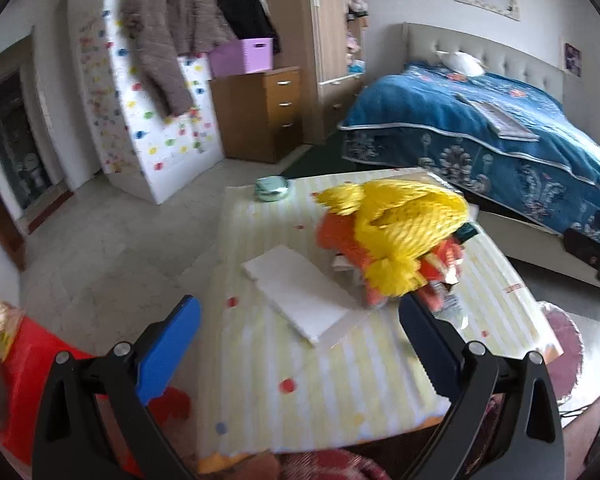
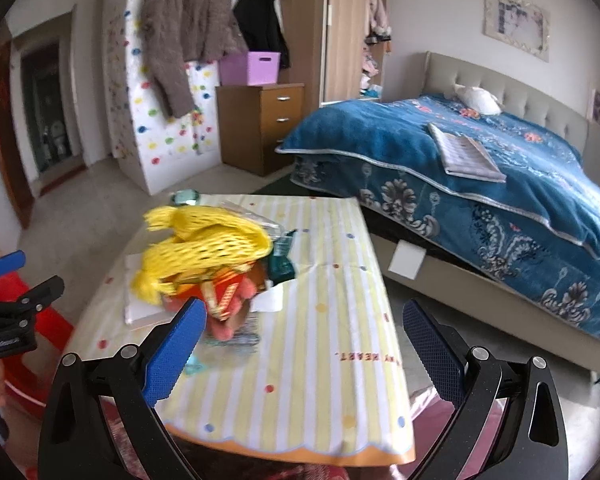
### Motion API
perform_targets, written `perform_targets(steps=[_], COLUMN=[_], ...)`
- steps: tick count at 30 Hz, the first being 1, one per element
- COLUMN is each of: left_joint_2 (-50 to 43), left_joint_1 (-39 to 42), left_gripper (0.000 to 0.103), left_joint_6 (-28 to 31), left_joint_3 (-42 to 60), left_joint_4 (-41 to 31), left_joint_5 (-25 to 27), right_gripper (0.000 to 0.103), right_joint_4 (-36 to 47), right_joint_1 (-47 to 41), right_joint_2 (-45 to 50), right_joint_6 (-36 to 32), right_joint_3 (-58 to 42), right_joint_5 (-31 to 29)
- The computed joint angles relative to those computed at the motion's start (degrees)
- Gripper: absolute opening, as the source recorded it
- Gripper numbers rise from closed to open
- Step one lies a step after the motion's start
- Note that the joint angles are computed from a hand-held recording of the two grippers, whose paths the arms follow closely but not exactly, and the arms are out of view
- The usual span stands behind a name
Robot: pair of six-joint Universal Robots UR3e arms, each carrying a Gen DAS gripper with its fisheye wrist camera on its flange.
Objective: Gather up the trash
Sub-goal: 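Grasp the yellow foam fruit net with the left gripper, then grasp the clear candy bag with the right gripper while the left holds the yellow net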
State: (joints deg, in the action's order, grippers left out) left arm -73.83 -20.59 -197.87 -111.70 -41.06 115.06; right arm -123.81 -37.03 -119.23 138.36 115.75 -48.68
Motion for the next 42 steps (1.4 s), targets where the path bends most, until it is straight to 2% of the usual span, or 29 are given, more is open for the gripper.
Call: perform_targets(steps=[5,10,18,22,23,24,25,26,27,30,33,37,40,42], left_joint_2=[-7.55,-15.24,-26.63,-28.32,-28.42,-28.14,-27.51,-26.07,-25.22,-20.68,-15.85,-10.01,-6.09,-4.68], left_joint_1=[1.62,1.31,-0.95,0.95,1.43,1.98,2.44,3.2,3.53,5.42,6.76,7.71,6.65,4.79], left_gripper=[0.096,0.096,0.095,0.08,0.071,0.06,0.056,0.047,0.04,0.029,0.022,0.021,0.021,0.021], left_joint_6=[3.66,6.24,13.71,16.43,16.82,17.24,17.56,17.99,18.04,17.78,17.16,16.79,18.02,18.6], left_joint_3=[2.69,7.29,15.21,15.83,15.72,15.23,14.29,12.33,11.35,6.53,2.2,-2.21,-5.87,-7.72], left_joint_4=[5.92,9.34,11.56,11.81,12.01,12.35,12.98,14.38,15.0,17.35,18.52,17.65,16.69,15.57], left_joint_5=[-5.61,-7.7,-5.44,-8.92,-9.79,-10.98,-11.82,-13.26,-14.16,-17.82,-19.34,-20.69,-19.43,-16.34], right_gripper=[0.093,0.091,0.091,0.091,0.09,0.082,0.073,0.065,0.065,0.057,0.053,0.053,0.053,0.054], right_joint_4=[-4.04,-8.48,-9.32,-8.02,-7.28,-6.8,-6.11,-5.7,-4.77,-2.69,-0.59,2.17,5.91,8.69], right_joint_1=[2.5,4.95,5.71,5.7,5.69,5.66,5.67,5.89,5.94,5.53,4.97,4.16,2.79,2.03], right_joint_2=[6.2,11.42,16.38,17.47,17.57,17.59,17.56,17.48,17.38,16.09,13.77,10.59,7.39,5.18], right_joint_6=[1.81,3.66,6.24,6.15,5.78,5.43,4.96,4.9,4.76,3.42,1.94,0.14,-2.01,-4.01], right_joint_3=[-1.72,-3.72,-6.79,-7.55,-7.73,-7.75,-7.89,-7.93,-8.1,-7.51,-6.38,-5.01,-3.76,-2.82], right_joint_5=[-1.3,-2.91,-4.18,-4.63,-4.62,-4.6,-4.61,-5.13,-5.28,-4.6,-3.62,-2.39,-1.1,-0.73])
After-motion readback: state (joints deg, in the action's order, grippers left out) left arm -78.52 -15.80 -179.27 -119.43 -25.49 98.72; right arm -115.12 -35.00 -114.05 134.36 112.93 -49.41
